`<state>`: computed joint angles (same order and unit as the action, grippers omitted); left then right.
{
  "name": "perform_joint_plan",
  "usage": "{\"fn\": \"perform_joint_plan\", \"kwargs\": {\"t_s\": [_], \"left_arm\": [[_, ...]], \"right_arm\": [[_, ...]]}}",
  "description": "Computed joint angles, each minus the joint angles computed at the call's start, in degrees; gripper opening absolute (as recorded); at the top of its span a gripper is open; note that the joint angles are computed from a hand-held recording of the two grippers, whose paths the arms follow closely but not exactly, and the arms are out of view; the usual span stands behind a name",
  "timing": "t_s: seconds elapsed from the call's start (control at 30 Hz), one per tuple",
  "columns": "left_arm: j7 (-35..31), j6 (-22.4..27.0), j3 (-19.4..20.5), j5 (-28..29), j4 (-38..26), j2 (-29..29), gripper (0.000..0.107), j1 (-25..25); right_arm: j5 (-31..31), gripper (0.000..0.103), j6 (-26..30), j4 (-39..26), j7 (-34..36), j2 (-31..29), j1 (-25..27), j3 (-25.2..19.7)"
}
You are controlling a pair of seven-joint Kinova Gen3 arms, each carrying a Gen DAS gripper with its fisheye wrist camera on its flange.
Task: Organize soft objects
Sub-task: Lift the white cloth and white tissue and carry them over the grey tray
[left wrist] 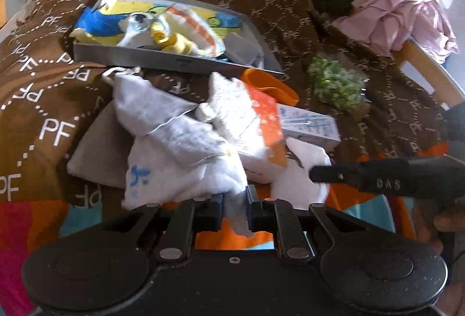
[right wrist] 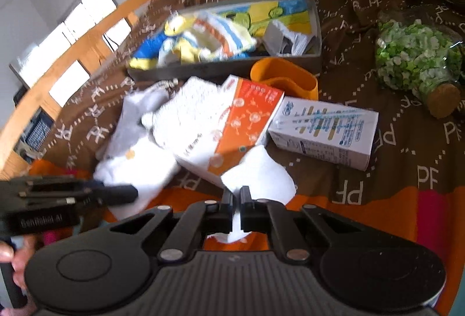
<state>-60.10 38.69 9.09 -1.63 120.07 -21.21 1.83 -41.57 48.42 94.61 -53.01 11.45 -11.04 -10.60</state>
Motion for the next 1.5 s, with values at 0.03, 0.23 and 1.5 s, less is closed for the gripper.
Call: {"fn": "perform_joint_plan", "kwargs": {"t_s": [0.03, 0.23, 1.5], "left_arm": [[-0.36, -0.16, -0.26, 0.45, 0.09, -0.21, 0.016, 0.54], [-2.36, -0.93, -0.07, 1.54, 0.36, -0.93, 0.016, 2.45], [-30.58, -12.51, -11.74, 19.11, 4.75, -8.31, 0.016, 16.63]], "right_arm": [[-0.97, 0.005, -0.25, 0.38, 0.70, -0.32, 0.43, -0.08], [-8.65, 0.005, -1.32, 2.79, 6.37, -1.88, 2.86, 0.23], [-40.76, 0.005, -3.69, 10.51, 34.43, -4.28, 6.29, 4.77]]}}
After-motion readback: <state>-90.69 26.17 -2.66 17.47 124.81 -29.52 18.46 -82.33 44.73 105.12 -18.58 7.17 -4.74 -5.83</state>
